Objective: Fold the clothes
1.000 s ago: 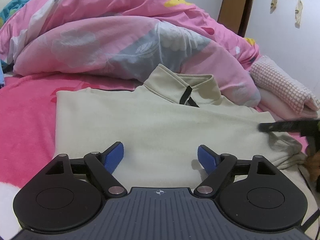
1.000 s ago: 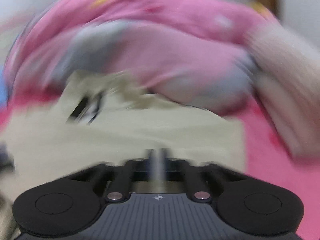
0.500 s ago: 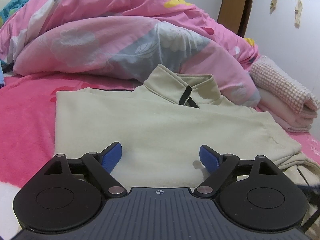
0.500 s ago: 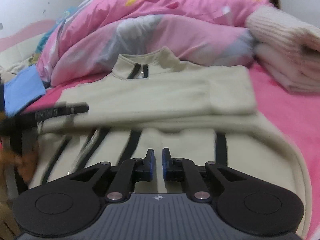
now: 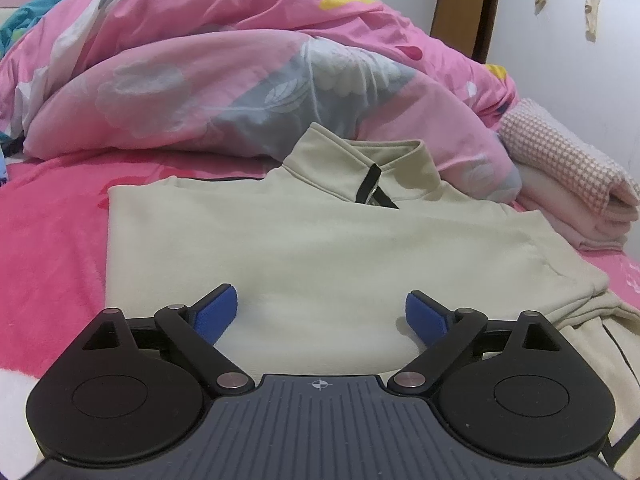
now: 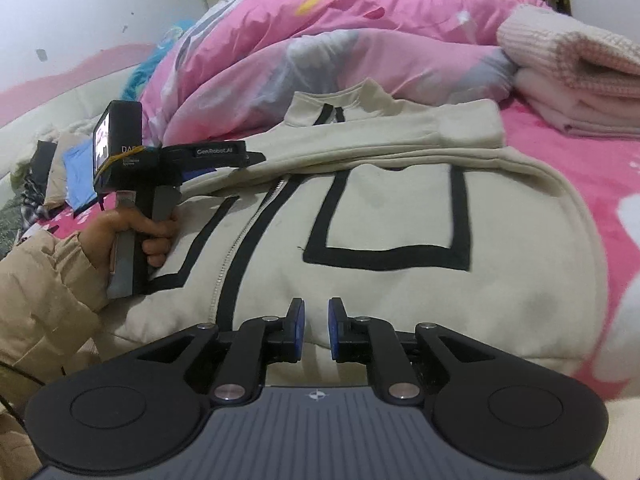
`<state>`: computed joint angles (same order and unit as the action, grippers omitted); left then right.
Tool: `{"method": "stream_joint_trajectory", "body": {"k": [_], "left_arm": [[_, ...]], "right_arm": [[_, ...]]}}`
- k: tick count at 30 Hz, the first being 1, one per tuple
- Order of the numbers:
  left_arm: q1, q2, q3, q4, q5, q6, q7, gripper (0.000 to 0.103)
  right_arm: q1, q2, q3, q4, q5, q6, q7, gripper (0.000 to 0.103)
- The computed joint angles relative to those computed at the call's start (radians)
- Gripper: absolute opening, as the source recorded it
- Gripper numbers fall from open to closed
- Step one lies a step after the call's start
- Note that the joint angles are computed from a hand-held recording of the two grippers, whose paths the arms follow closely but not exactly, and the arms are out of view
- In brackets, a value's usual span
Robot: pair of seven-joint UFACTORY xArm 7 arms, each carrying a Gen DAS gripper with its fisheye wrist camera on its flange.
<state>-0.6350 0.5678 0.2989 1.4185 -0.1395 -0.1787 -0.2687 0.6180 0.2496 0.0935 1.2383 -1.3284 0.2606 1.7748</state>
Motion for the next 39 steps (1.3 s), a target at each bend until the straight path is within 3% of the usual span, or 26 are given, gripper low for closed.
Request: {"method": "stream_joint_trajectory", "body": {"k": [2, 5, 7, 10, 12, 14, 16, 18, 23, 30, 33, 39], "left_arm": [[0.001, 0.002, 0.0, 0.003, 0.001, 0.001, 0.001, 0.093], [-0.007, 0.004, 0.007, 0.003, -0.001, -0.001, 0.002, 0.094], [-0.003, 0.004, 0.002, 0.004, 0.001, 0.0, 0.005, 0.095], [0.007, 0.003, -0.009, 0.005, 0.003, -0.002, 0.008, 0.096], [0.008, 0.004, -0.01, 0.005, 0.002, -0.003, 0.009, 0.096], [0.007, 0.004, -0.01, 0.005, 0.001, -0.002, 0.01, 0.096], [0.008, 0.004, -0.01, 0.005, 0.001, -0.002, 0.011, 0.096], [0.011, 0.003, -0.015, 0.005, 0.001, -0.003, 0.011, 0.097], [0.028, 0.001, -0.035, 0.005, 0.004, -0.007, 0.014, 0.097], [0.057, -0.007, -0.07, 0.003, 0.006, -0.007, 0.022, 0.098], [0.129, -0.039, -0.152, -0.026, 0.015, -0.037, 0.017, 0.099], [0.389, -0.19, -0.434, -0.206, 0.153, -0.167, 0.01, 0.102]], "right_arm": [[-0.008, 0.021, 0.019, -0.003, 0.011, 0.01, -0.012, 0.014], [0.02, 0.007, -0.009, -0.037, -0.074, -0.009, 0.112, 0.014], [-0.013, -0.01, 0.016, -0.076, 0.029, -0.041, 0.047, 0.014], [-0.042, -0.042, 0.074, -0.135, 0.292, 0.043, -0.188, 0.014], [-0.013, -0.078, 0.045, -0.16, 0.314, 0.076, -0.183, 0.015], [-0.013, -0.111, 0.032, -0.173, 0.263, 0.082, -0.124, 0.015], [-0.025, -0.128, 0.046, -0.168, 0.264, 0.133, -0.151, 0.015], [-0.042, -0.125, 0.067, -0.154, 0.338, 0.205, -0.247, 0.014], [-0.037, -0.082, 0.087, -0.084, 0.524, 0.524, -0.394, 0.015], [-0.032, -0.175, 0.113, -0.117, 0.421, 0.532, -0.293, 0.015], [-0.052, -0.181, 0.114, -0.109, 0.32, 0.428, -0.22, 0.016], [-0.057, -0.078, 0.085, -0.022, 0.187, 0.269, -0.154, 0.019]]}}
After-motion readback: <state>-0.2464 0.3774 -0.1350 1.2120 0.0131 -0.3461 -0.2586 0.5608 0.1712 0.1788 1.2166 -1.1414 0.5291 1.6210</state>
